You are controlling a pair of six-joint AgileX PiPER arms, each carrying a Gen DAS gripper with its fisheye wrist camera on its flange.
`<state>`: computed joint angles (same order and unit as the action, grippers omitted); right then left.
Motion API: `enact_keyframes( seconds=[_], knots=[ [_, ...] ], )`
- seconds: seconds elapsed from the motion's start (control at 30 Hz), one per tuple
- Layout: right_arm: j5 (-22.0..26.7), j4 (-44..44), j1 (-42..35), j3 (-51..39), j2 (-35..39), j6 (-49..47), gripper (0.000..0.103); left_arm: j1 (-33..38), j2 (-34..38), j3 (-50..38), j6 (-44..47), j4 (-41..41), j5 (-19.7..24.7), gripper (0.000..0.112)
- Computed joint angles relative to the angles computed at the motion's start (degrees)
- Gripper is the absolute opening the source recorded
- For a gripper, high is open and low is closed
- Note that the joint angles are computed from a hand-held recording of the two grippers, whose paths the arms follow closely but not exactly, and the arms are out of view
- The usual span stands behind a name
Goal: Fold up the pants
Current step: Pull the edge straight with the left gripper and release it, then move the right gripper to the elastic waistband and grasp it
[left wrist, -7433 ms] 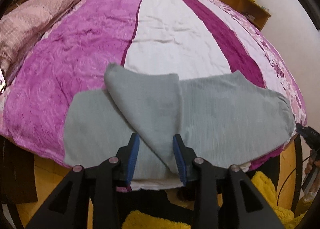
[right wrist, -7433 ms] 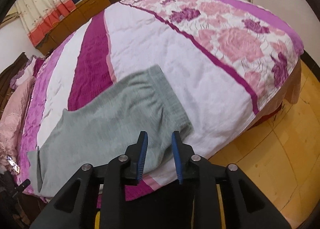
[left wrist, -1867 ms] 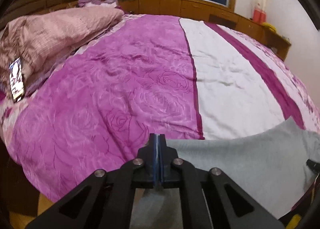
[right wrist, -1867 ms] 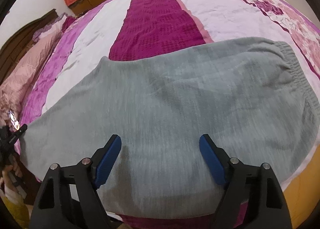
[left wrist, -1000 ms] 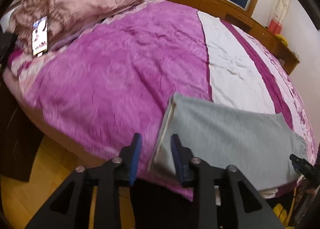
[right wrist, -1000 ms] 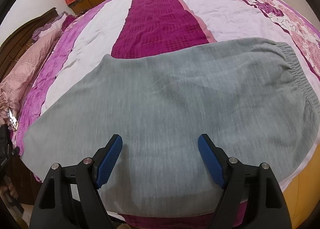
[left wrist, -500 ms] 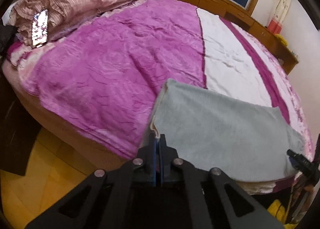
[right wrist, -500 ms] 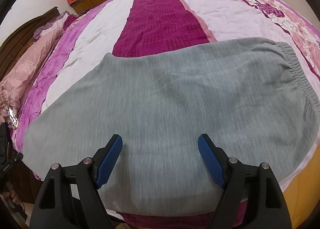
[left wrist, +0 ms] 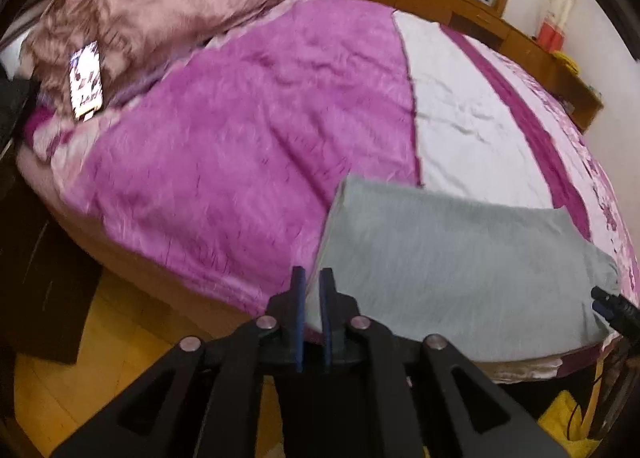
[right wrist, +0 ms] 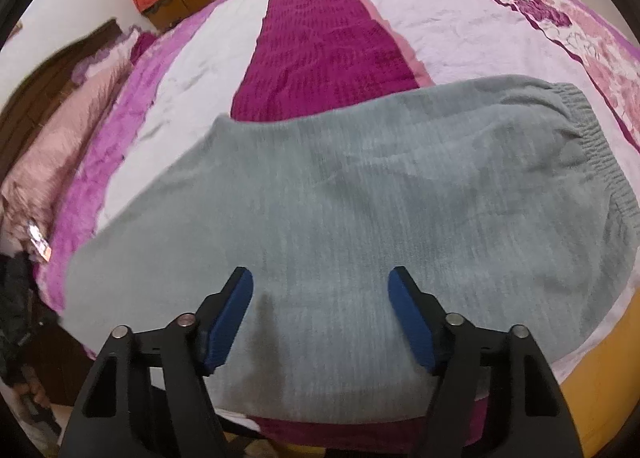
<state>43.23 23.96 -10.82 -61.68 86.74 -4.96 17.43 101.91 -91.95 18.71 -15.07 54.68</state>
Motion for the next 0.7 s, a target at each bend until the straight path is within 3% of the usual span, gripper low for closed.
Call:
enact_keyframes(
  seconds=[0.2, 0.33, 0.4, 0.47, 0.53, 0.63, 0.7],
  knots=[
    [0.53, 1.98, -2.25, -4.94, 2.24, -1.72, 0.065, -4.29, 5.41, -7.67, 2.17, -5.02, 3.15, 0.010],
    [1.47, 2.93, -1.29, -10.97, 7.84, -2.72, 0.063, -8.38, 10.13, -10.35, 0.03, -2.57, 1.67, 0.010],
    [1.02, -1.35, 0.12, -13.82, 10.77, 0.72, 0.060, -10.30, 11.39, -9.59, -2.32, 2.07, -1.01, 0.010],
    [-0.28, -10.31, 1.64, -15.88, 13.47, 7.66, 0.047, -11.94, 12.90, -8.78, -5.38, 8.63, -3.59, 0.010],
    [-3.39, -14.81, 1.04, -15.02, 14.21, 9.72, 0.034, -11.14, 12.99, -7.18, -3.60, 7.10, -5.69, 0.012],
    [-3.79, -15.68, -1.27, -14.51, 13.74, 8.03, 0.016, -9.42, 13.64, -8.22, -1.69, 3.31, -4.29, 0.012],
    [-3.11, -16.91, -2.82, -14.26, 12.97, 8.28, 0.013, -8.83, 14.14, -9.60, -1.51, 2.31, -2.56, 0.011]
  ],
)
